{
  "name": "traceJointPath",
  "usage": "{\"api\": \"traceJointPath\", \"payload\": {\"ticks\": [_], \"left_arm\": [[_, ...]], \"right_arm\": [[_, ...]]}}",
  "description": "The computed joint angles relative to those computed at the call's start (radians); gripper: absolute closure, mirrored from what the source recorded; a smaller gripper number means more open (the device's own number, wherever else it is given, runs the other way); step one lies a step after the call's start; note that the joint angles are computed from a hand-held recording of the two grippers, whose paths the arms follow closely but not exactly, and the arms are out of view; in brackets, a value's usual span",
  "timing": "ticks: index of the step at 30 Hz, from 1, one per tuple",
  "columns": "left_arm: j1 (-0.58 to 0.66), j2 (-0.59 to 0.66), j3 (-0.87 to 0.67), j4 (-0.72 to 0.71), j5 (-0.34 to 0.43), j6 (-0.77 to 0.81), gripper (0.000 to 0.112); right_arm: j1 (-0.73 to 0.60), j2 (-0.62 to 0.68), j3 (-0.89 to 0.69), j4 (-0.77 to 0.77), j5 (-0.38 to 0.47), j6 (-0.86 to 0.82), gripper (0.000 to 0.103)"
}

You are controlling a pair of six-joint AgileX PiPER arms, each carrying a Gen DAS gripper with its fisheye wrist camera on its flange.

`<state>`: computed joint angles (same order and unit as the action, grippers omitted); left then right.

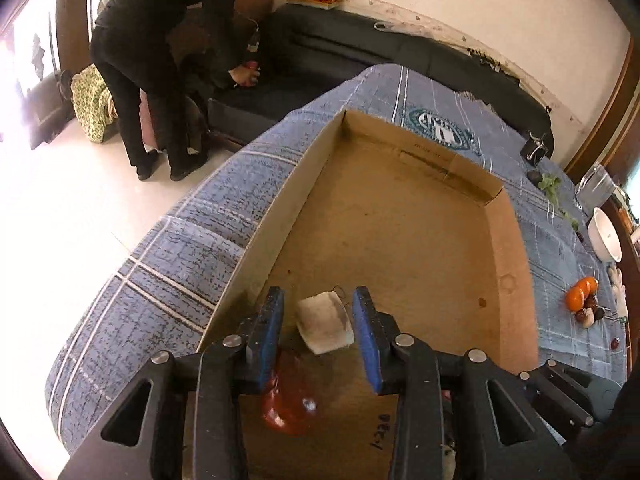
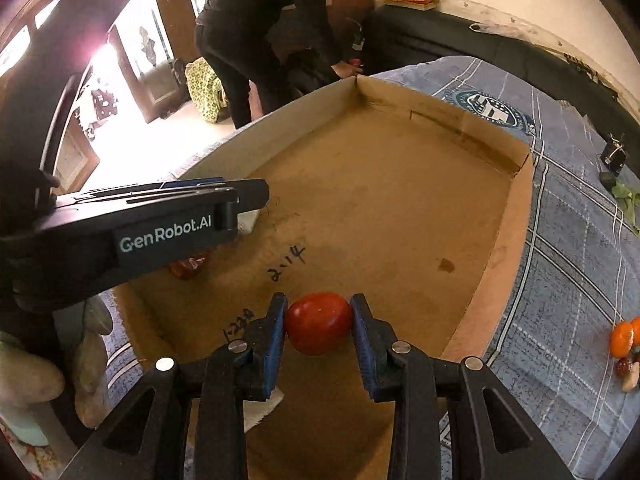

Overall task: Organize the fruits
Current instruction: 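Open the left gripper over the box while the right gripper releases the tomato, then move both grippers from the box back to the fruit pile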

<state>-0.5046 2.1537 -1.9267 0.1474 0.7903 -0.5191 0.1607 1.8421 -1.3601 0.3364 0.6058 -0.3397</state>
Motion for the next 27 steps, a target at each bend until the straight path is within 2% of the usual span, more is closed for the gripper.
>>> {"api": "traceJointPath", "payload": {"ticks": [5, 7, 11, 15, 20, 24, 27], "left_arm": [[-0.041, -0.077, 0.072, 0.123, -0.029, -0.114, 0.071], [-0.068, -0.108, 0.093, 0.187, -0.03, -0.17, 0.07], [-0.132, -0.159, 0.121, 0.324, -0.015, -0.273, 0.07], [-0.208, -0.204, 0.141, 0.455, 0.013, -0.362, 0.067], [-0.31, -0.288, 0.204, 0.598, 0.04, -0.47, 0.064], [-0.4, -0.365, 0.258, 0.718, 0.068, -0.549, 0.058], [-0.45, -0.411, 0.274, 0.779, 0.087, -0.573, 0.058]], "right_arm": [[-0.01, -0.073, 0.051, 0.036, -0.03, -0.033, 0.06], [-0.029, -0.114, 0.085, 0.069, -0.043, -0.05, 0.055], [-0.088, -0.211, 0.17, 0.157, -0.058, -0.093, 0.052], [-0.143, -0.319, 0.263, 0.2, -0.072, -0.11, 0.037], [-0.233, -0.476, 0.37, 0.265, -0.074, -0.148, 0.037], [-0.3, -0.644, 0.43, 0.264, -0.04, -0.138, 0.037], [-0.379, -0.75, 0.418, 0.242, 0.022, -0.124, 0.036]]}}
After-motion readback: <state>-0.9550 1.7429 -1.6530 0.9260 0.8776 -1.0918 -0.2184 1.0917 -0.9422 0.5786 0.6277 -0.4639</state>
